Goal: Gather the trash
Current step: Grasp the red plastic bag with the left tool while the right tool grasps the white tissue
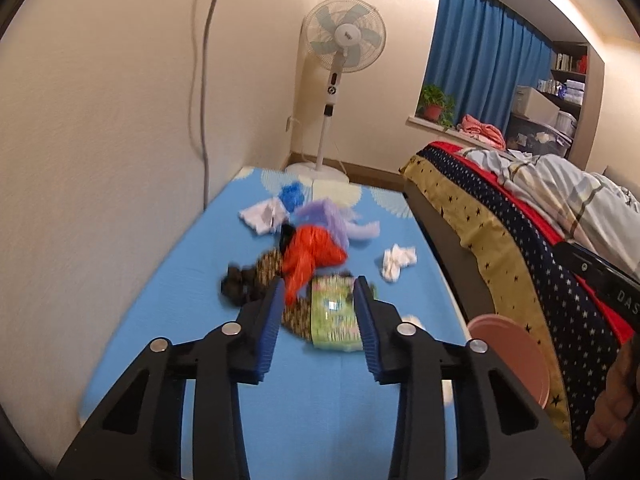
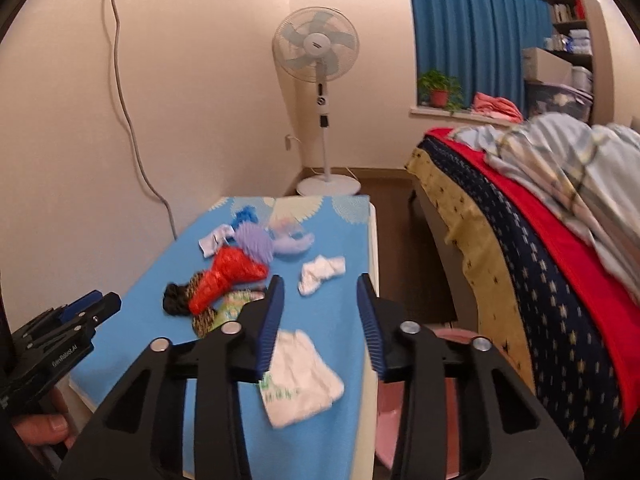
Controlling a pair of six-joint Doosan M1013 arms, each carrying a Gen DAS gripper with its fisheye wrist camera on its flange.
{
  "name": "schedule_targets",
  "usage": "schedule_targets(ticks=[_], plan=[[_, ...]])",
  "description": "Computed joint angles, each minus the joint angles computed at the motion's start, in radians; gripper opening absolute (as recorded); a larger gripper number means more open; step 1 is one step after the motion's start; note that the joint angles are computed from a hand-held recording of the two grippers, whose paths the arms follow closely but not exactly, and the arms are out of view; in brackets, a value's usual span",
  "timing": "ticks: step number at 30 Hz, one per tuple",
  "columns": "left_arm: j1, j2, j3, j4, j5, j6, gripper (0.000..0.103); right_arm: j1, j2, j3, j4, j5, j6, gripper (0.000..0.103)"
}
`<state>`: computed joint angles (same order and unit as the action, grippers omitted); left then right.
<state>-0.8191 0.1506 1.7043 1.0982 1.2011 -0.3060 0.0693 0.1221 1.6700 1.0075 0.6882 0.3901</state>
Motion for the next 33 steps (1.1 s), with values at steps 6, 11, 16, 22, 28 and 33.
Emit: schedule_targets(ticks=[6, 11, 16, 22, 28, 33], plan=[[0.079, -0.021, -0.041, 0.032, -0.048, 0.173, 0.033, 0.023, 0.088, -0.143, -0.013, 0.041, 0.051, 0.031], [0.150, -0.012, -0.054, 0.038, -0.136, 0.283, 0.033, 0.047, 0.171, -0.219, -0.005, 0.037, 0.066, 0.031], [0.193, 0.026, -0.023, 0.027, -0.221, 0.256, 0.033, 0.079, 0.248, -0.241, -0.060, 0.008, 0.096, 0.031], [0.244, 0.068, 0.006, -0.077, -0.344, 0.223, 0.033, 0.111, 0.331, -0.270, -0.176, 0.004, 0.196, 0.033], [0.266, 0.099, 0.007, -0.126, -0.351, 0.232, 0.034, 0.137, 0.399, -0.326, -0.282, 0.040, 0.340, 0.049], [0.282, 0.105, 0.016, -0.144, -0.360, 0.216, 0.034, 0.152, 0.438, -0.368, -0.359, 0.070, 0.427, 0.052]])
